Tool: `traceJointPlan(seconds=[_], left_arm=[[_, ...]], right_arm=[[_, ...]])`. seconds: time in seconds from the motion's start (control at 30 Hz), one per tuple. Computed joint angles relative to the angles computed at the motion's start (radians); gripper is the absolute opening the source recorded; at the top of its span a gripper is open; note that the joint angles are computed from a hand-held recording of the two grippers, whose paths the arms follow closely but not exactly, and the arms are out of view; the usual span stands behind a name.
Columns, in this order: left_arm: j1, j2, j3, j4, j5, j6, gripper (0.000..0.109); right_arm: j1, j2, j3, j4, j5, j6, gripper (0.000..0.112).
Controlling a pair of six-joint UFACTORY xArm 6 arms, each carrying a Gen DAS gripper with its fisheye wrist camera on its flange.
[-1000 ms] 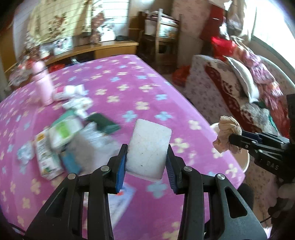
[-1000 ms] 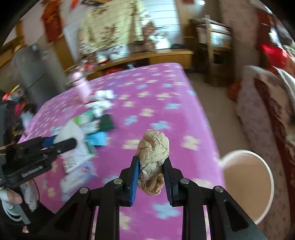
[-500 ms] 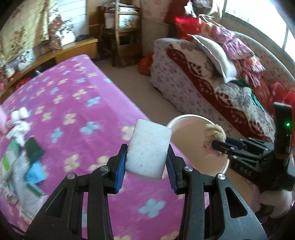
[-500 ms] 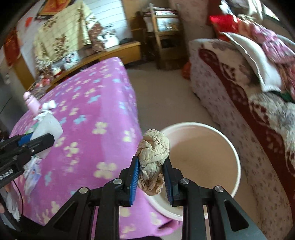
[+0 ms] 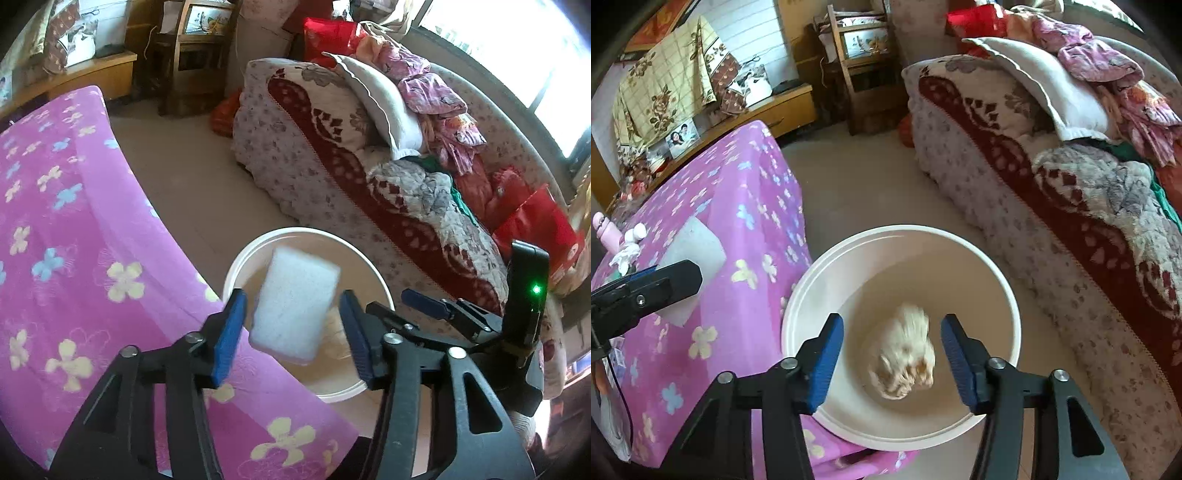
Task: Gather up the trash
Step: 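Carry both items to the white bucket and open both tools to drop them, then move both open tools back over the table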
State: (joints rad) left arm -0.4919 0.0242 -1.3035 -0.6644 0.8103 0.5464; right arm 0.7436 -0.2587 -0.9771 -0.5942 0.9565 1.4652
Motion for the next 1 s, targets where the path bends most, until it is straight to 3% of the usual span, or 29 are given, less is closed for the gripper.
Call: traceJointPlan(seconds=[0.07, 0.17, 0.5, 0.8, 1.0], left_arm=[[0.002, -0.001, -0.001, -0.016, 0.013, 0.015, 0.062], [0.003, -0.008, 0.004, 0.006, 0.018, 0.009, 0.062], [0.040, -0.113, 0.141, 0.152, -0.133, -0.060, 0.062], [0.134, -0.231, 0.263, 0.236, -0.232, -0.105, 0.062], [0.227, -0.302, 0.313, 0.232, -0.222, -0.084, 0.062]], right_arm=[[-0.008, -0.009, 0.018, 0.008, -0.025, 0.004, 0.063], [-0.010, -0.008, 0.026, 0.017, -0.042, 0.001, 0.063], [0.027, 0.079, -0.069, 0.021, -0.046, -0.034, 0.064], [0.082, 0.197, -0.244, 0.004, -0.020, -0.064, 0.065], [0.121, 0.315, -0.406, 0.002, -0.023, -0.105, 0.068]])
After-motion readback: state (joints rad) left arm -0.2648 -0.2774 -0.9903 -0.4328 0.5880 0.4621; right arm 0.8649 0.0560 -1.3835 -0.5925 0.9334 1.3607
